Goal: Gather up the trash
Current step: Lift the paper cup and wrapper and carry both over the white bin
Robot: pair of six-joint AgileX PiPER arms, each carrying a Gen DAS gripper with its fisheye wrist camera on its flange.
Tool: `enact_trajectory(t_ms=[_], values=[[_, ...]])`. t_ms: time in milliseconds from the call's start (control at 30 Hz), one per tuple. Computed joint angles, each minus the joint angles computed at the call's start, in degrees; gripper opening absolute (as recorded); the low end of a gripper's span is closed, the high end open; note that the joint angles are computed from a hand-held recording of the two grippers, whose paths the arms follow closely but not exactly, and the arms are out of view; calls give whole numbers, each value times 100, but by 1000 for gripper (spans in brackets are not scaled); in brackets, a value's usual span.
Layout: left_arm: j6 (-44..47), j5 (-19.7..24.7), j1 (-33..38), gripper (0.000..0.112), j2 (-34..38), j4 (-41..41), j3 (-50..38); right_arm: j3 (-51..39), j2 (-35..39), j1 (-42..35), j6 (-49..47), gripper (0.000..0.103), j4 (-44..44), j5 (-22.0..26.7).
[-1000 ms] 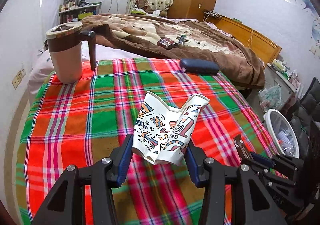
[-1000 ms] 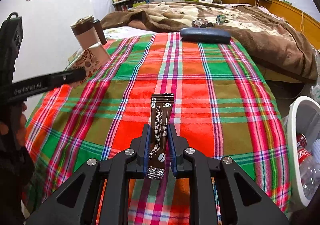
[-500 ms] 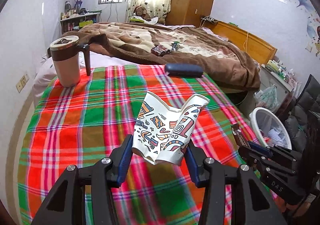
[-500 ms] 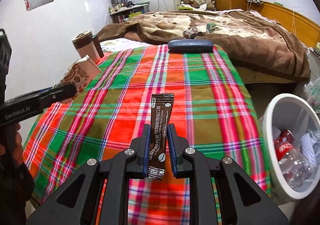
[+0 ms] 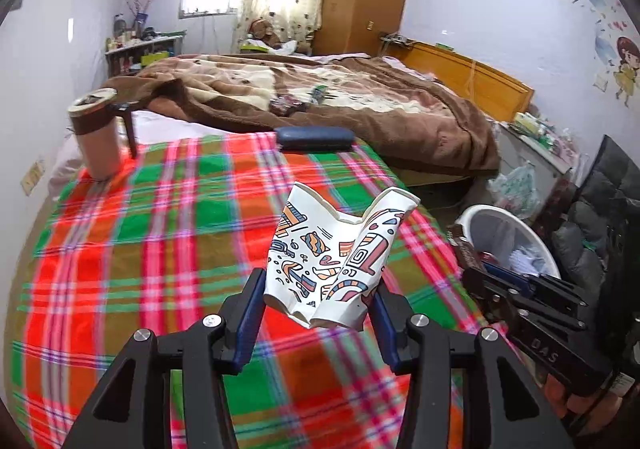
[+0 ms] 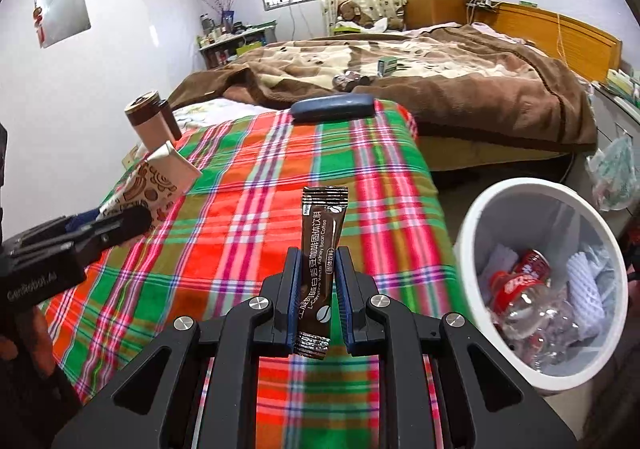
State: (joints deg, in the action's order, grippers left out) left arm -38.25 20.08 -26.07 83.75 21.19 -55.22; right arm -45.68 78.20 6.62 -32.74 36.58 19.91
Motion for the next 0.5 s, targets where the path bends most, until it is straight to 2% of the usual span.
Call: enact_trajectory(t_ms=[67, 233, 500], values=[[-600, 122, -235, 49, 126, 505, -127, 35, -43, -177, -300, 17, 221, 61], [-1245, 174, -697, 49, 358, 936, -348, 136, -210, -748, -1103, 17, 866, 293], [-1406, 253, -1355, 49, 950, 877, -1049, 159, -331, -1853, -2044, 17, 1517, 769]])
